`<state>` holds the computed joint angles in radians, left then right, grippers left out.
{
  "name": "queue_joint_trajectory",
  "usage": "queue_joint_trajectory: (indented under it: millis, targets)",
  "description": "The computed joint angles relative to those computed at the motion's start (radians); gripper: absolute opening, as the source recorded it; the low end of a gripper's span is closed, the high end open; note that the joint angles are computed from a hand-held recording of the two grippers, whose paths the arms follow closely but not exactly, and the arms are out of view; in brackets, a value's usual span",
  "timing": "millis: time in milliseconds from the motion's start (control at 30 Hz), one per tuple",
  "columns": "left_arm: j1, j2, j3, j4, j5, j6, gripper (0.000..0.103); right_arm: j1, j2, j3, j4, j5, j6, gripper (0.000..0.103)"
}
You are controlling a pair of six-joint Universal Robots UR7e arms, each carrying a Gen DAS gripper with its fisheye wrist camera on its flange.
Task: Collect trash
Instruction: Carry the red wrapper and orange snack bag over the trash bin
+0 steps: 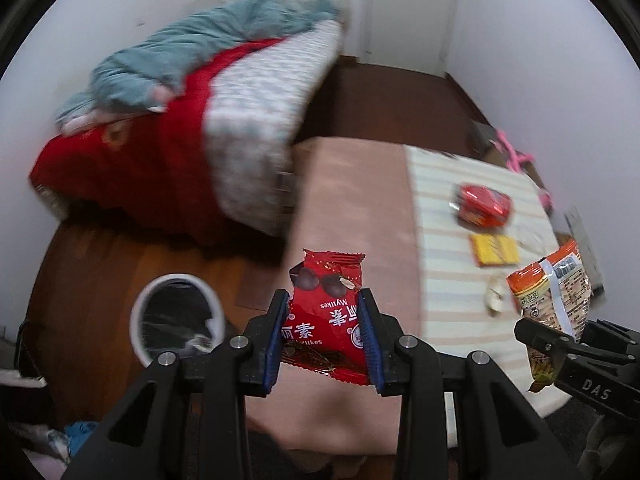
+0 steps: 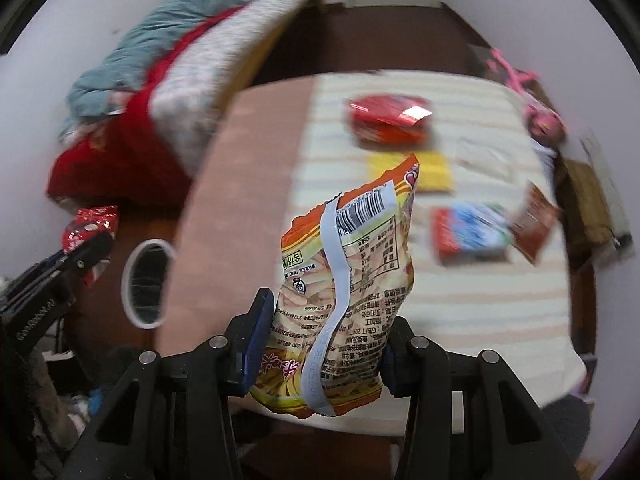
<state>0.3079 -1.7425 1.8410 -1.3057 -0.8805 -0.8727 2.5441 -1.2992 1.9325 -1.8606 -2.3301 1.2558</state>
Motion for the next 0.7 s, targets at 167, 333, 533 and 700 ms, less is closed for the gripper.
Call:
queue_joint_trajectory:
  millis: [167,333,533,700]
  targets:
    - [0.101,-0.054,-0.078,0.084,0.078,-0.023,0.031,-0.026,0.215,-0.156,-0.215,0.039,-0.233,0.048]
    - [0.299,-0.098,-0.119,0.057,0.093,0.032,0.031,-0.072,0.433,-0.324,-0.335,0.119,-0.410,0.048]
    - [0.619,-0.073,-0.155,-0.069,0.029,0.203,0.031,-0.171,0.720,-0.547,-0.367,0.282,-0.550,0.048]
    - [0.860,0.007,-0.192,-0.182,-0.097,0.330,0.032,-0.250,0.928,-0.737,-0.314,0.362,-0.601,0.048]
